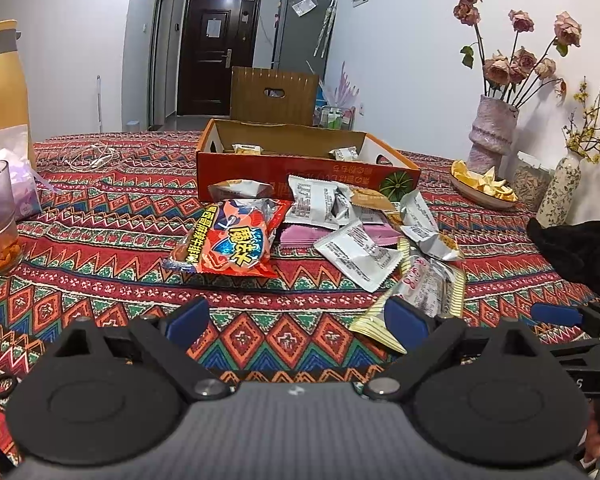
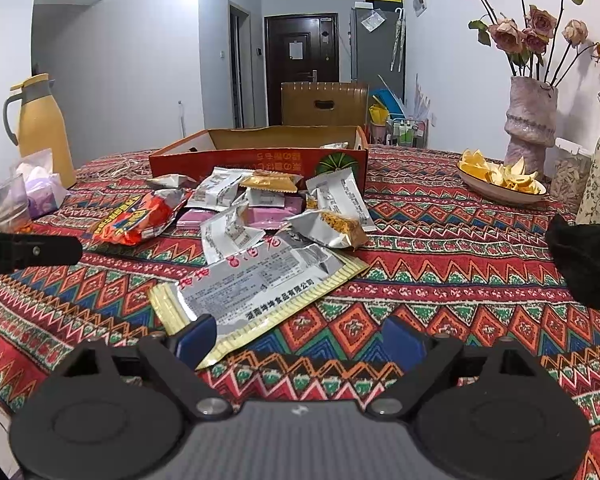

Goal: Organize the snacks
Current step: 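Grasp the red-orange chip bag with the left tool while the right tool grasps a white packet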

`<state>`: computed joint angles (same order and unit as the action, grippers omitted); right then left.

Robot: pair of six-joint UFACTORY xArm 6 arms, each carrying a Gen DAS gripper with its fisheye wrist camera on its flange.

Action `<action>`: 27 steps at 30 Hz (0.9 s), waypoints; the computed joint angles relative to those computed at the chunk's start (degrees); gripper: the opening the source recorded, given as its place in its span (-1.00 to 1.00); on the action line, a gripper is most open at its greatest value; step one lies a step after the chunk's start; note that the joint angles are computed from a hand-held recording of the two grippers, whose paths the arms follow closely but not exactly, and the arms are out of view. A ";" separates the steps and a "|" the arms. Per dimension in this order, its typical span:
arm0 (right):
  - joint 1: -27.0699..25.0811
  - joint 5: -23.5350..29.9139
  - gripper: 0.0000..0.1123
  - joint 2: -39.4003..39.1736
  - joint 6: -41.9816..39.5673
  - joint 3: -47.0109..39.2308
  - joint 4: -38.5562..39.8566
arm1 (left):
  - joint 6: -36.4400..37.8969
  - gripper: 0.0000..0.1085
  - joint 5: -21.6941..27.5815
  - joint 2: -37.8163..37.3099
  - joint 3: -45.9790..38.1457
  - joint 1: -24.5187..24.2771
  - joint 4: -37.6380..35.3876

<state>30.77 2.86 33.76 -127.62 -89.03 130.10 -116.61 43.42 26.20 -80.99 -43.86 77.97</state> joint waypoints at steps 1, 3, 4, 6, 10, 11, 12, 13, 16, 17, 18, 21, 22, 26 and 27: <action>0.04 -0.13 0.60 0.51 1.46 -0.65 -1.28 | 0.05 0.77 -0.31 0.19 -0.17 0.29 0.09; 0.20 -0.39 0.60 1.65 5.81 -2.00 -5.25 | 0.65 0.77 -0.76 0.91 -0.96 0.98 -0.27; 0.24 -0.45 0.60 2.23 7.46 -2.74 -6.71 | 0.92 0.77 -1.28 1.34 -1.40 1.51 -0.37; 0.29 -0.25 0.60 3.29 12.07 -3.90 -10.90 | 2.14 0.77 -2.02 2.31 -2.52 2.44 -1.21; 0.44 -0.02 0.60 6.47 23.35 -7.45 -21.43 | 4.33 0.77 -2.70 4.16 -4.84 4.49 -1.80; 0.46 0.12 0.60 7.19 26.15 -8.20 -24.00 | 5.14 0.77 -2.66 4.73 -5.61 5.11 -2.14; 0.43 0.46 0.60 8.04 29.82 -9.08 -27.35 | 6.54 0.76 -2.54 5.36 -6.52 5.77 -2.94; 0.27 1.14 0.60 9.00 33.40 -10.15 -30.57 | 7.69 0.76 -2.62 5.97 -7.35 6.49 -3.10; -0.12 2.06 0.60 12.72 45.47 -14.39 -42.56 | 10.83 0.76 -3.92 7.82 -9.83 9.17 -3.50; -0.12 1.51 0.60 14.20 49.25 -16.18 -46.58 | 12.27 0.76 -5.17 8.59 -10.75 10.31 -4.29; -0.08 1.06 0.59 15.45 53.36 -17.65 -50.85 | 14.13 0.76 -6.03 9.54 -11.94 11.32 -5.77; -0.22 1.69 0.55 18.17 57.60 -22.26 -55.96 | 18.88 0.76 -8.59 12.55 -15.48 14.09 -9.18; -0.26 2.84 0.49 18.55 57.22 -23.25 -56.06 | 19.84 0.76 -9.53 13.39 -16.35 14.83 -9.82; 0.20 6.61 0.27 21.39 62.75 -27.39 -66.65 | 18.29 0.76 -13.71 15.39 -18.08 17.12 -9.46; 0.55 6.90 0.16 22.21 63.39 -28.44 -68.88 | 17.43 0.73 -15.03 15.53 -18.04 17.70 -9.48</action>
